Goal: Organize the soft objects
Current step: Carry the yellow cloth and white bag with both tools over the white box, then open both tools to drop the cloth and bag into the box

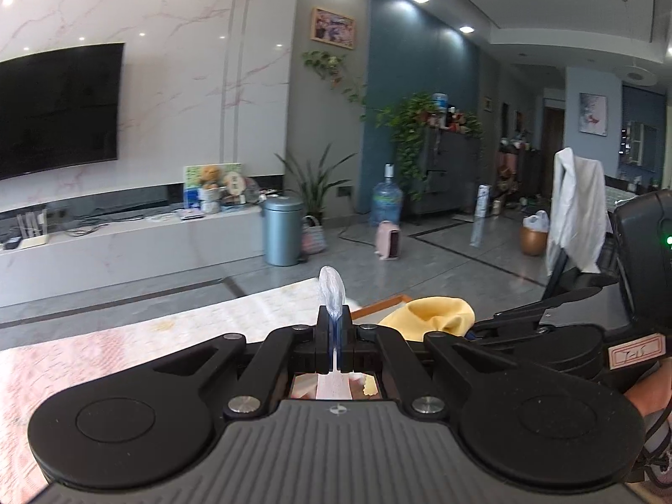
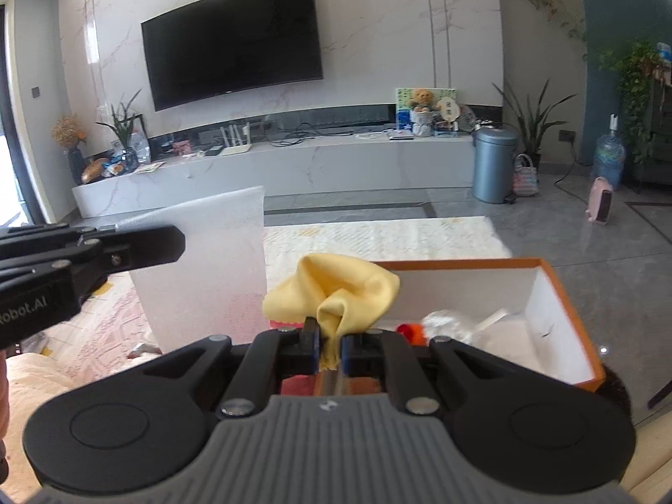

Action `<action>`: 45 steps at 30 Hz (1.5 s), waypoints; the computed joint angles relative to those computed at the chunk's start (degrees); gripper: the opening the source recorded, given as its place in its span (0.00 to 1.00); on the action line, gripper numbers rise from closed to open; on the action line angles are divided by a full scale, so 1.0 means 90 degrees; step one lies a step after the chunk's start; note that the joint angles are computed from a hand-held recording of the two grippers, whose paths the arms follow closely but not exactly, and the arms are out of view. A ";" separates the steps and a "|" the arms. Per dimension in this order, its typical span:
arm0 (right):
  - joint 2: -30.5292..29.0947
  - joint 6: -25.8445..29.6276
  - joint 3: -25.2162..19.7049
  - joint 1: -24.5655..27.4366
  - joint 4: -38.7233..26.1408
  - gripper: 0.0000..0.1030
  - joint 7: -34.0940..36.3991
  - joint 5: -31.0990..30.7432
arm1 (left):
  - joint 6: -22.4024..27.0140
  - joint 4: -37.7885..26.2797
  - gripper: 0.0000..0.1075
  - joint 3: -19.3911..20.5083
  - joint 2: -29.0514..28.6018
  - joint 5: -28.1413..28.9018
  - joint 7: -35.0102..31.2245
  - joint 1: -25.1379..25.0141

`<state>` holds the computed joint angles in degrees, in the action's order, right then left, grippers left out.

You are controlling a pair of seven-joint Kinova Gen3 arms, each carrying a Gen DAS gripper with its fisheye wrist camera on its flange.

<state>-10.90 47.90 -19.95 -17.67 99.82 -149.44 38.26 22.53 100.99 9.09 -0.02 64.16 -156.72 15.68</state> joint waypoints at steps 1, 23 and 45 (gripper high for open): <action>0.0011 0.0025 0.0081 0.0029 -0.0019 0.07 0.0106 -0.0017 | 0.0042 -0.0121 0.01 0.0028 0.0125 -0.0022 0.0052 0.0023; 0.1233 0.0247 0.1685 0.0774 -0.0272 0.07 0.2802 -0.1619 | 0.1809 -0.3010 0.01 0.0886 0.2995 -0.2860 0.3620 0.0120; 0.2011 0.0776 0.2018 0.0434 -0.0720 0.61 0.3543 -0.1732 | 0.2539 -0.3582 0.54 0.0359 0.3060 -0.5675 0.6111 0.0921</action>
